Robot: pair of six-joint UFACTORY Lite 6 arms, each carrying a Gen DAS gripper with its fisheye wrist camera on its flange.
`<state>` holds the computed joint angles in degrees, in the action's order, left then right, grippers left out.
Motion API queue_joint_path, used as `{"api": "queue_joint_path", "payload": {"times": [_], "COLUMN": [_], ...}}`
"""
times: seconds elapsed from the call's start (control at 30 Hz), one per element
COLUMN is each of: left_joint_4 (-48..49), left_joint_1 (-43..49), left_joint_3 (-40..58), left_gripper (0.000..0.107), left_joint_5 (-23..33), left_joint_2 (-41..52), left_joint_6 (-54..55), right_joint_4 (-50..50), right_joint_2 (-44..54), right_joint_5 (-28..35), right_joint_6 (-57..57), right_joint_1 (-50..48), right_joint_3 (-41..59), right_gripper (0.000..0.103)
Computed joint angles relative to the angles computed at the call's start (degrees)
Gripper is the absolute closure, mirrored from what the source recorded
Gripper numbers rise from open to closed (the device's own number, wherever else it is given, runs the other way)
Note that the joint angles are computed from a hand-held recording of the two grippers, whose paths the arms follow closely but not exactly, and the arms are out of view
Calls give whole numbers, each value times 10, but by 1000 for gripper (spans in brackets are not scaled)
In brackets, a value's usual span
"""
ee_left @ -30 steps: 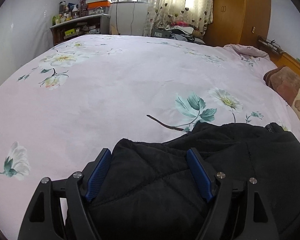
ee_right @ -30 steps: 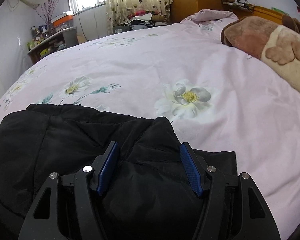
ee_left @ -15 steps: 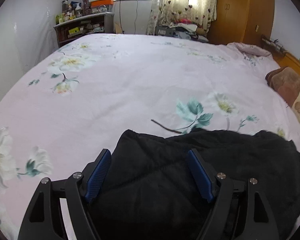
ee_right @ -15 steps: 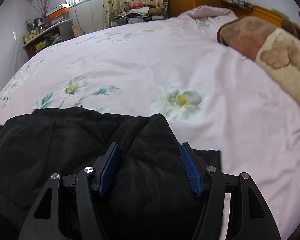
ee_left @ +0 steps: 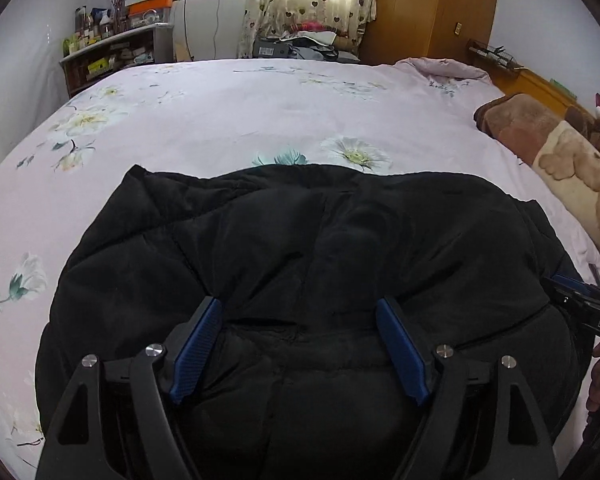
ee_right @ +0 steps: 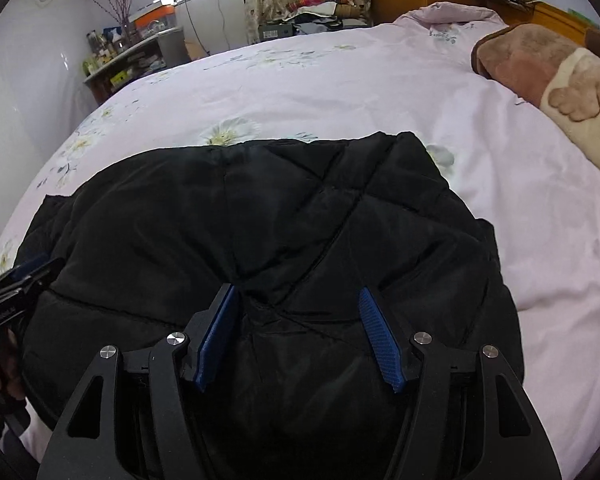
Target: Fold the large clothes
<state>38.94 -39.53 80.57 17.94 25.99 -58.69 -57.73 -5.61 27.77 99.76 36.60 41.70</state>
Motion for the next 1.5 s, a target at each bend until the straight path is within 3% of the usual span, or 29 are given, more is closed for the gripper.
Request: {"api": "queue_joint_path", "payload": {"times": [0.13,0.33,0.4,0.57,0.63,0.83,0.97,1.27,1.5], "left_joint_4": [-74,59,76,-17,-45,-58,-49,-12,23], "left_joint_1": [-2,-2,9,61,65,24,-23,-142,-220], "left_joint_3": [19,-176,-235,-307,-322,-353,-355,-346,-324], "left_gripper": [28,28,28,28,28,28,29,28,28], "left_joint_5": [44,38,40,2,5,40,91,208,282], "left_joint_2": [-21,-224,-266,-264,-288,-369,-424,-525,-552], "left_joint_6": [74,-56,-80,-27,-10,-15,-33,-94,-149], "right_joint_4": [87,86,94,148,158,161,148,141,127], "right_joint_2": [-19,-159,-186,-204,-219,-232,-204,-117,-68], "right_joint_5": [34,210,241,190,201,311,405,521,567], "right_joint_6": [-94,-32,-6,-6,0,23,78,135,133], "right_joint_1": [2,148,182,149,154,246,358,508,559], "right_joint_3": [25,-27,-56,-139,-141,-81,-13,112,181], "right_gripper": [41,41,41,45,46,49,49,49,49]}}
